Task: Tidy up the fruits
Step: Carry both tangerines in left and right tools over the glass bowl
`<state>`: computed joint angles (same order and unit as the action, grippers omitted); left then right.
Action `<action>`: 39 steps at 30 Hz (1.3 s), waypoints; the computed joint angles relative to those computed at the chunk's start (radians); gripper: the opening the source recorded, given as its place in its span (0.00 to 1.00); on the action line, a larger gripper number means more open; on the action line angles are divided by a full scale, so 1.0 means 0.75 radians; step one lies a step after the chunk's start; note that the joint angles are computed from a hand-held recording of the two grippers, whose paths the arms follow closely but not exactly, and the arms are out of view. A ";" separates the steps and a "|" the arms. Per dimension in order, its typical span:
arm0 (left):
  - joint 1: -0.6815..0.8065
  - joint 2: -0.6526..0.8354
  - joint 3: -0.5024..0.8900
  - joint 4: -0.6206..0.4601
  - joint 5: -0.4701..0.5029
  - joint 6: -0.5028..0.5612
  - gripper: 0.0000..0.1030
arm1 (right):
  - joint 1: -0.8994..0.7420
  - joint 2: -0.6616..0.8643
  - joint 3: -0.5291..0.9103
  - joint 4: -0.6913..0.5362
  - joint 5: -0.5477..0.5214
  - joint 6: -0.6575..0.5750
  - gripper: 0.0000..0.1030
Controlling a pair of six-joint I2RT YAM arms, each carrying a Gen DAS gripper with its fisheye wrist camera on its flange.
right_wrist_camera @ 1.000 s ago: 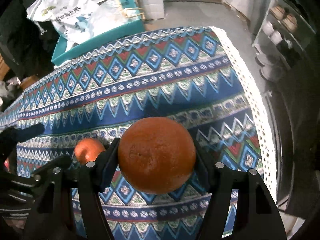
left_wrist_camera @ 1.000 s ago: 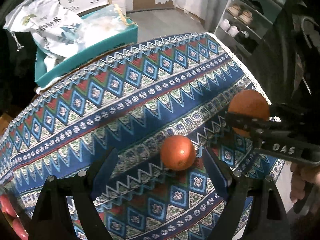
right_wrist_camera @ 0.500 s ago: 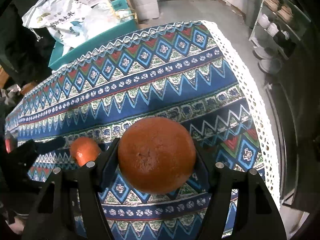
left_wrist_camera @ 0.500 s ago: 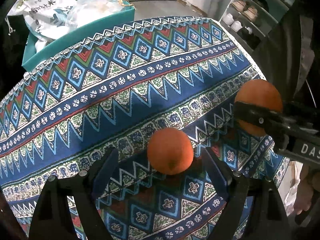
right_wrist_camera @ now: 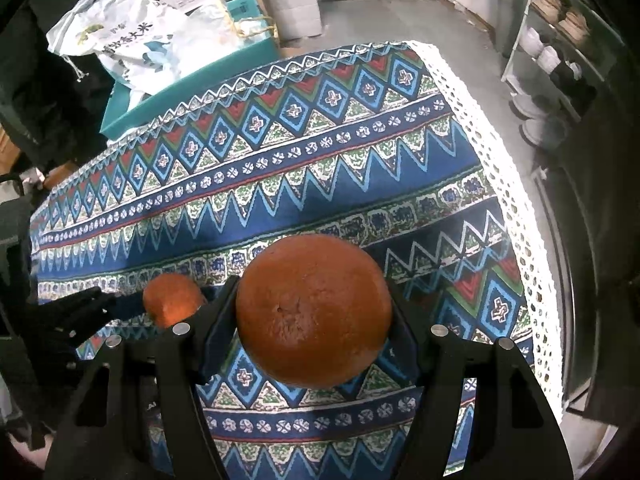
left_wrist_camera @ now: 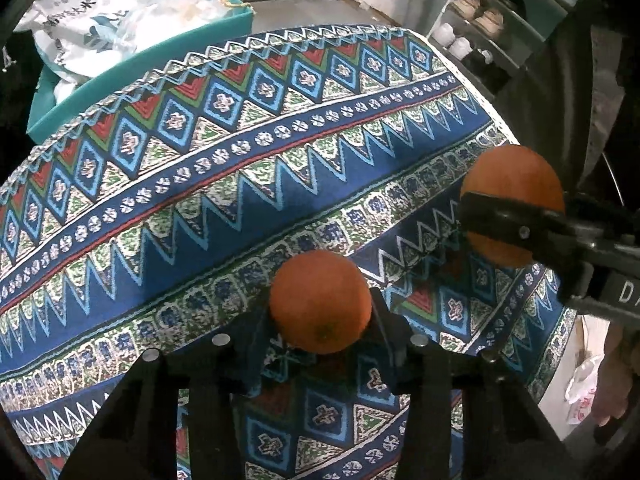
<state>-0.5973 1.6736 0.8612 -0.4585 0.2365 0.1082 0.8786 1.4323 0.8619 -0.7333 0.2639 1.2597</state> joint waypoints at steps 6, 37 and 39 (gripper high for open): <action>0.088 -0.101 -0.019 -0.041 0.028 0.063 0.44 | 0.021 0.021 0.077 -0.051 0.042 -0.029 0.66; 0.437 -0.593 0.252 -0.511 0.145 0.225 0.44 | 0.225 0.194 0.803 -0.422 0.331 -0.173 0.66; 0.473 -0.606 0.274 -0.535 0.158 0.238 0.44 | 0.236 0.218 0.853 -0.443 0.342 -0.170 0.66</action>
